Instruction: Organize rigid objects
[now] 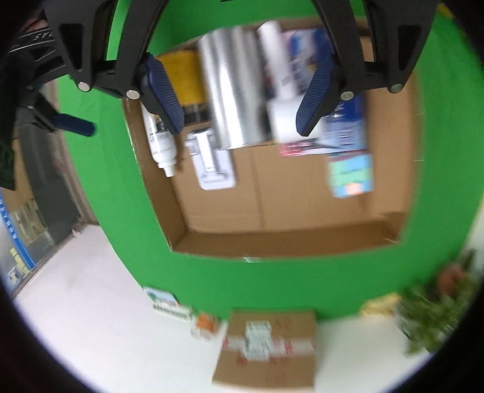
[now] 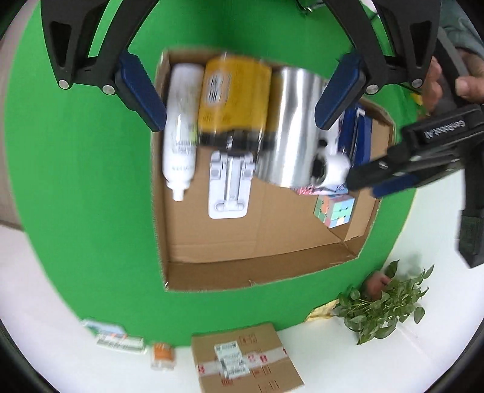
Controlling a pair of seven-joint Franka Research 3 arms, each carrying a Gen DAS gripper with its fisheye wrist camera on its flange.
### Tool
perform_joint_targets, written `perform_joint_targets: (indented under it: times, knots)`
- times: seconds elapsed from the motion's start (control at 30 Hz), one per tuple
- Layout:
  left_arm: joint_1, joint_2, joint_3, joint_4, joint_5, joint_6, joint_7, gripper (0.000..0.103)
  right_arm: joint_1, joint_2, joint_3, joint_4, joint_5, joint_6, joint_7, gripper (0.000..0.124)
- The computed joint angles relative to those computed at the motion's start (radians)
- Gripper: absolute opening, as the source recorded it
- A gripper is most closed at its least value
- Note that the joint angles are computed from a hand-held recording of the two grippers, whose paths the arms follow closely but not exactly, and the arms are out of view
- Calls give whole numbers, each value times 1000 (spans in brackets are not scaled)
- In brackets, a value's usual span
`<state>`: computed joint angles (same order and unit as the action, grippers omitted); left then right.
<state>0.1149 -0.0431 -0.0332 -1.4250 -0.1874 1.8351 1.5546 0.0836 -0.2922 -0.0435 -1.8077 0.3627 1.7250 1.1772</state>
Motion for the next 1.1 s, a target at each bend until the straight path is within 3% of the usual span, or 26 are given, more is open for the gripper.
perform_joint_targets:
  times: [0.1,0.17,0.33,0.4,0.6,0.77,0.97,1.1]
  knots:
    - [-5,-136,-14,-93,161,26,-31,85,-2,-147,59,-73,-120,73,41,102]
    - [-10,-181,-17,-126,229,36,-72,85,12,-205,63,-75,-122,64,56,102]
    - [-27,-271,33,-167,188,-12,-97,85,27,-307,87,-59,-152,43,95,102]
    - [-32,-296,27,-175,205,-32,-108,85,27,-340,92,-62,-163,48,104,102]
    - [-50,-360,-8,-204,286,-34,-197,85,47,-407,51,-37,-138,-3,49,102]
    - [-70,-399,-17,-205,311,-82,-258,86,29,-435,17,-30,-123,-56,10,102]
    - [-87,-425,-79,-189,437,-178,-288,86,-6,-494,-4,-73,-123,-99,-29,102]
    - [-107,-439,-79,-183,444,-212,-311,86,-16,-491,-26,-67,-97,-148,-38,102]
